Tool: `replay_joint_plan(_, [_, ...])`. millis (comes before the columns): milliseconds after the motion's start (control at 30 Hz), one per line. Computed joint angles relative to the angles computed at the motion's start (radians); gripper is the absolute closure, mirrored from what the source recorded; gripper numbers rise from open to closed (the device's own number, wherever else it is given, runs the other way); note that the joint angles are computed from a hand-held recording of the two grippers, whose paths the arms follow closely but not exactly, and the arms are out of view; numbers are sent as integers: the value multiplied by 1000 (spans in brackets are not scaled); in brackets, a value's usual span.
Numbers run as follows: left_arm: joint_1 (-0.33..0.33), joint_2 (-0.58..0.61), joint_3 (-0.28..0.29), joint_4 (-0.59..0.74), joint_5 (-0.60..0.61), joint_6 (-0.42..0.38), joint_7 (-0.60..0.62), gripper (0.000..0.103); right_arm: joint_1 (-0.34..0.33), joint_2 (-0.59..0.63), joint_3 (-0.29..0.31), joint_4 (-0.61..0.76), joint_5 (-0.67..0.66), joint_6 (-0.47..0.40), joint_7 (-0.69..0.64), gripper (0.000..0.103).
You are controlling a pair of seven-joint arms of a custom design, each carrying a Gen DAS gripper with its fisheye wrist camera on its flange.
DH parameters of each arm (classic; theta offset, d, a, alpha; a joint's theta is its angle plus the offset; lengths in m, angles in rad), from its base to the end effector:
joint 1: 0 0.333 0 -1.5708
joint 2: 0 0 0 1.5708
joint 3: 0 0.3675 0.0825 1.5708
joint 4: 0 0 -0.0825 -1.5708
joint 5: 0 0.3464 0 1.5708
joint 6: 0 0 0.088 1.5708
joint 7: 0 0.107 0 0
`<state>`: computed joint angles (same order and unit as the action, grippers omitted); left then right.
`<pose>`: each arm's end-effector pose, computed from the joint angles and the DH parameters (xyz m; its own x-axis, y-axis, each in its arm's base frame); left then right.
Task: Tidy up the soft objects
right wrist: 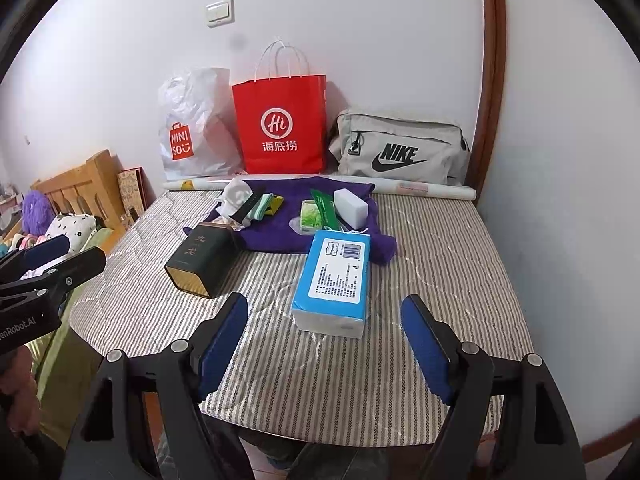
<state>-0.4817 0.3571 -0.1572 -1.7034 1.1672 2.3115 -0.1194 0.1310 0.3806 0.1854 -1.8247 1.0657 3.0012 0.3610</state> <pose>0.5550 -0.3710 0.4885 0.3296 -0.9439 0.0187 -0.5688 -0.2144 -0.7940 0.6477 0.1272 0.4619 0.4724 -0.8808 -0.0317 -0.5646 -0.2748 -0.7783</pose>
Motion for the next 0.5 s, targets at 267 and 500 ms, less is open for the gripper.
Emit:
replay_joint_plan(267, [0, 1, 1, 2, -2, -1, 1, 23, -1, -7, 0, -4, 7, -4, -9, 24])
replay_joint_plan(500, [-1, 0, 1, 1, -3, -2, 1, 23, 2, -7, -2, -4, 10, -5, -10, 24])
